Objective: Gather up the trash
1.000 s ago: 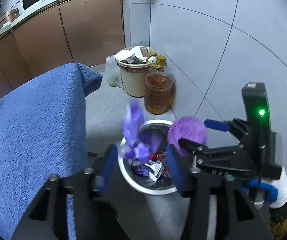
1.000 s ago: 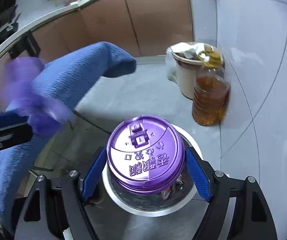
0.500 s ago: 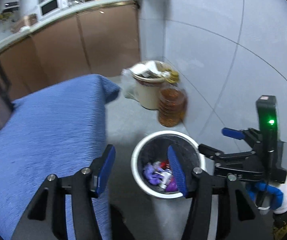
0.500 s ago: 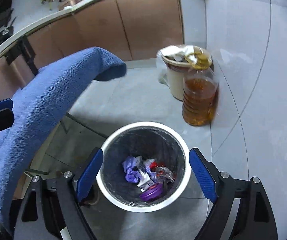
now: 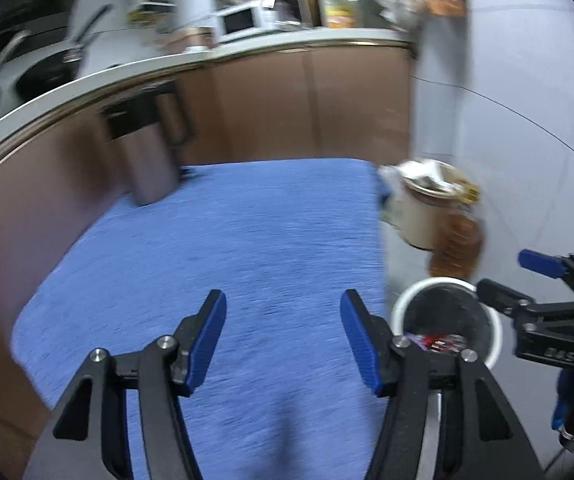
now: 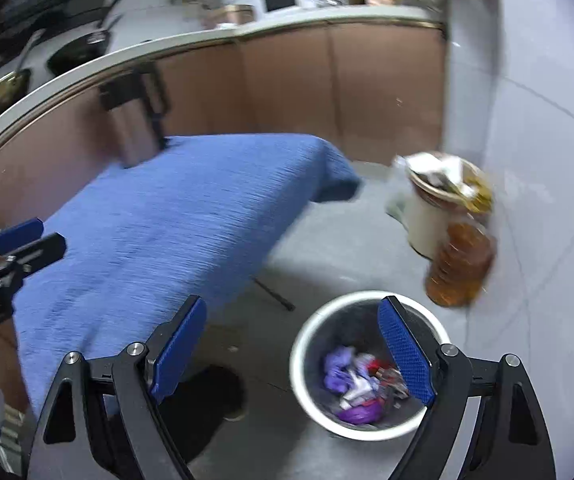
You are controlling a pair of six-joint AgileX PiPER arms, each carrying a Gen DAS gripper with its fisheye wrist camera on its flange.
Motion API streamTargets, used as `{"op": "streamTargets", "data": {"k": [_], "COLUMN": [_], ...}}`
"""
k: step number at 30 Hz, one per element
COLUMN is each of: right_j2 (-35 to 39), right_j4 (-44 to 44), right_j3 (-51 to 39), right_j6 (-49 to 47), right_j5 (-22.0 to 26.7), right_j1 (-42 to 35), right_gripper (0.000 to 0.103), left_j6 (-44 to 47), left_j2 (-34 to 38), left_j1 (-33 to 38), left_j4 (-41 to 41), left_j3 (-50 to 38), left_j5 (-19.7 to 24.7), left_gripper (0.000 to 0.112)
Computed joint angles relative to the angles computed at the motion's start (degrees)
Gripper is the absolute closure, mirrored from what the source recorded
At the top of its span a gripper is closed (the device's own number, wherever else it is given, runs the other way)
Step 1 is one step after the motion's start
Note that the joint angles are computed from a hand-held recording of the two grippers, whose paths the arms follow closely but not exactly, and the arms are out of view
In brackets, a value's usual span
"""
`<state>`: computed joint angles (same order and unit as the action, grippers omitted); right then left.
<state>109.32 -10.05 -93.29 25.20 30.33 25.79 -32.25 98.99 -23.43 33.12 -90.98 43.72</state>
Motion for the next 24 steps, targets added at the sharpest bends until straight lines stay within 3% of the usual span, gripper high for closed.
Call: {"op": "streamTargets", "data": {"k": [6, 12, 15, 17, 24], "right_j2": [3.7, 9.1, 10.7, 11.7, 14.5], "right_j4": [-1.0, -2.9, -4.9, -6.0, -8.6], "right_j3": [-10.9, -23.0, -27.1, -29.4, -36.0], "right_j6": [-0.5, 0.2, 1.5, 2.1, 3.3], "right_j5": [3.5, 8.6, 10.7, 11.8, 15.3], "right_j1": [6.7, 12.1, 14.3, 15.4, 18.2], "right_gripper": [0.011, 0.008, 0.007, 0.001, 0.001], "left_j6": [-12.2, -20.5, -20.7, -21.1, -25.5], "left_j2": [-8.5, -15.6, -17.9, -19.2, -21.6], "left_j1": [3.0, 5.1, 7.2, 8.5, 10.1], "left_j4": [12.4, 20.6, 20.6, 20.4, 24.2], "left_j3": [9.6, 17.1, 18.4, 19.1, 21.5], "left_j5": [0.6, 1.1, 0.7, 0.6, 1.5], "left_gripper": [0.051, 0.041, 0.040, 0.040, 0.039]}}
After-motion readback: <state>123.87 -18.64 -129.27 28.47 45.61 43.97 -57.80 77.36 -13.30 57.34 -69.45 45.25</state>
